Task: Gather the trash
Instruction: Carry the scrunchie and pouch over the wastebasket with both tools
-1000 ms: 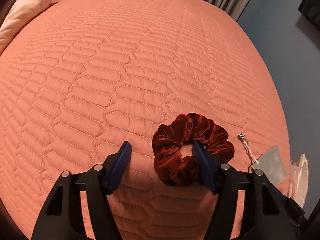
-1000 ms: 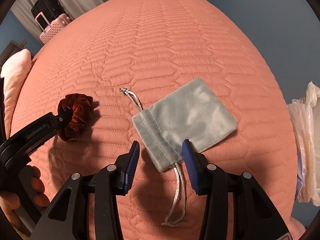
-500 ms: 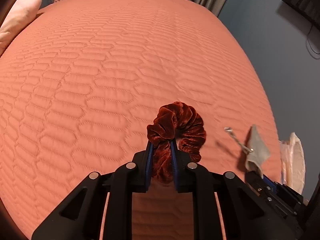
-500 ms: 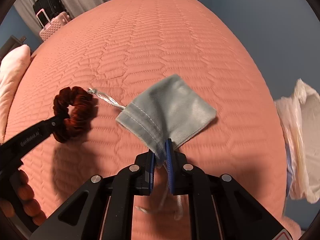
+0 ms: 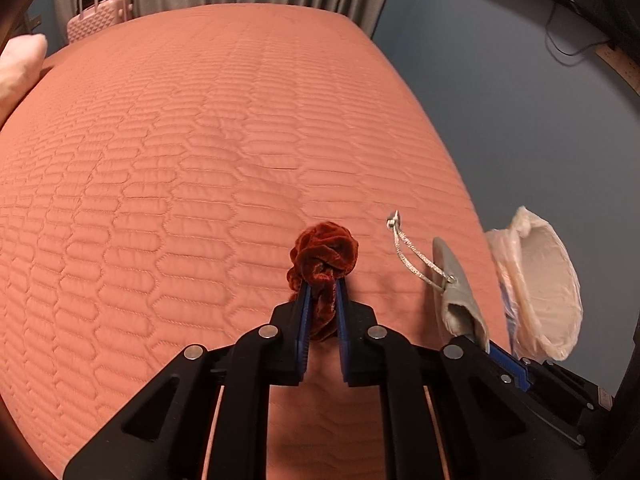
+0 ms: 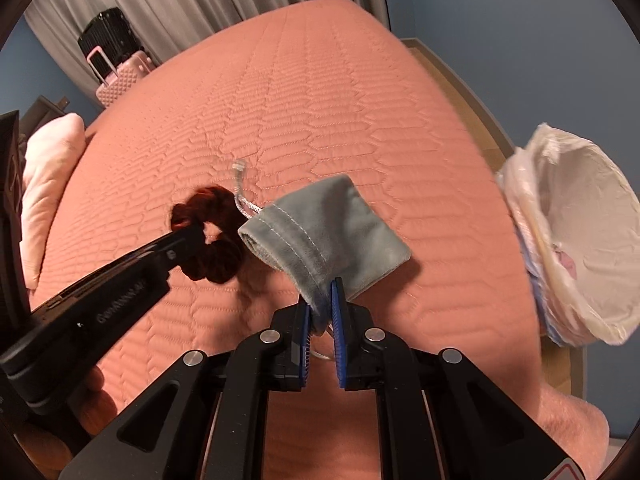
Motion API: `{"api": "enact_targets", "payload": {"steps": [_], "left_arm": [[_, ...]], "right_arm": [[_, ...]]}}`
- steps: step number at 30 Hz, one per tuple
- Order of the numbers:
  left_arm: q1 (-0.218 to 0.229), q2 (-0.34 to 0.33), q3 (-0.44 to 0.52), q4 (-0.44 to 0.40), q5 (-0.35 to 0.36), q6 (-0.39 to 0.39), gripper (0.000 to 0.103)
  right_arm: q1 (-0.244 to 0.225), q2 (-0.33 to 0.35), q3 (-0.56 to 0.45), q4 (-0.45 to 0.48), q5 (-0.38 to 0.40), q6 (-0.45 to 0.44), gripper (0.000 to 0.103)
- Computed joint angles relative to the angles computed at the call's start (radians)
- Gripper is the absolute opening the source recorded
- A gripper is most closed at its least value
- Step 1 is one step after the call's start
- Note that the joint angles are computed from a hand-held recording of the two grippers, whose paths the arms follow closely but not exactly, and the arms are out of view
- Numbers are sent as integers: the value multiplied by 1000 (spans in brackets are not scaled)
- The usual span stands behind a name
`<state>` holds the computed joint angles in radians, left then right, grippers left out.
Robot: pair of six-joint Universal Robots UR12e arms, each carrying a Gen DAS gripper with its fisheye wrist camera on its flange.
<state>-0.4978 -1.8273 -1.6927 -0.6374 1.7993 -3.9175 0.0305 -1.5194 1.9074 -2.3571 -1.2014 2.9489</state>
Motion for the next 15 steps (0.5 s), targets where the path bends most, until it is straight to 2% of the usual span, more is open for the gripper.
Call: {"api": "enact_targets", "payload": {"steps": [7, 15], "left_arm": [[-40, -20, 47, 3, 13, 41, 10], [-82, -57, 116, 11, 20, 101, 10]], "right_arm": [[-72, -64, 41, -12, 51, -11, 10], [-141, -107, 64, -32, 95, -1, 10]]}}
